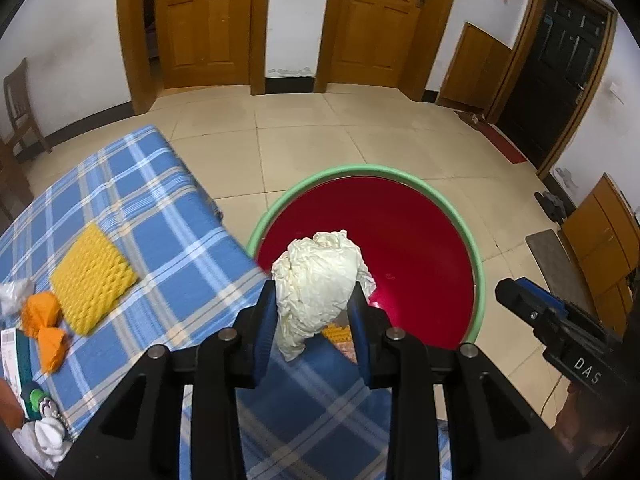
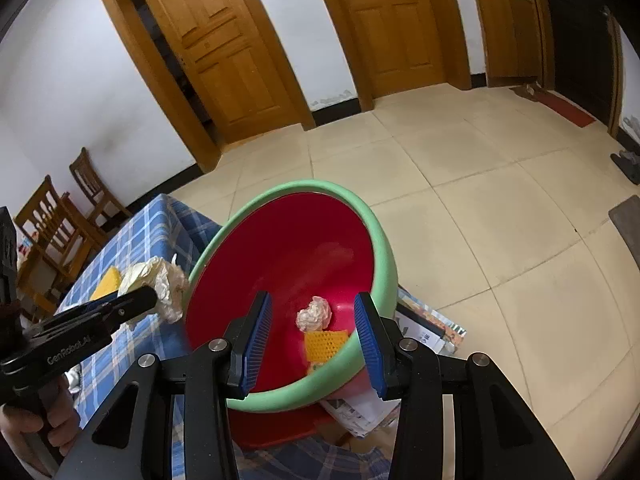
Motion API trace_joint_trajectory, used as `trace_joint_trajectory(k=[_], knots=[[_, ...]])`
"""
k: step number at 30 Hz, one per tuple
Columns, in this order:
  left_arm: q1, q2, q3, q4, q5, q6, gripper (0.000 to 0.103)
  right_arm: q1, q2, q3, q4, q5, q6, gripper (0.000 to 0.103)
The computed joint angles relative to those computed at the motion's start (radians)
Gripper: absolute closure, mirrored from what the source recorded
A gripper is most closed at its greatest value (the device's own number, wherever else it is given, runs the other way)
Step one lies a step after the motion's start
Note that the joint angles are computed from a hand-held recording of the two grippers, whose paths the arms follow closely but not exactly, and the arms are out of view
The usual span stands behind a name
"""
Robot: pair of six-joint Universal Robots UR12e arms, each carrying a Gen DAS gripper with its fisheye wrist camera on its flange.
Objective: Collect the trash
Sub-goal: 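Carry the paper ball over the bin and open the left gripper, then move both open grippers back toward the remaining table items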
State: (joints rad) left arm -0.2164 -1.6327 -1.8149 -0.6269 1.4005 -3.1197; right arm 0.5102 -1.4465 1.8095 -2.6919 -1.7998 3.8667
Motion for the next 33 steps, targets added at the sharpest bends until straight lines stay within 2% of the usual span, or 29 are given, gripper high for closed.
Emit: trace_joint_trajectory(k=[3, 6, 17, 33], knots=[[-0.007, -0.004, 0.005, 0.004, 0.0, 0.006, 0.058, -0.002, -0.002, 0.003, 0.001, 0.003, 0.006, 0.059], [-0.013, -0.004, 0.004, 0.016, 0.014, 0.009, 0.051, -0.001, -0.003, 0.003, -0.001, 0.003, 0.008, 0.059], [0.003, 0.024, -0.019, 0.011, 0.02, -0.027, 0.051, 0.004, -0.007, 0.005, -0.01, 0.0, 0.003, 0.059], [0.058, 0.114, -0.093, 0.02, 0.034, -0.099, 0.051, 0.037, 0.003, -0.02, -0.03, 0.008, -0.037, 0.059]])
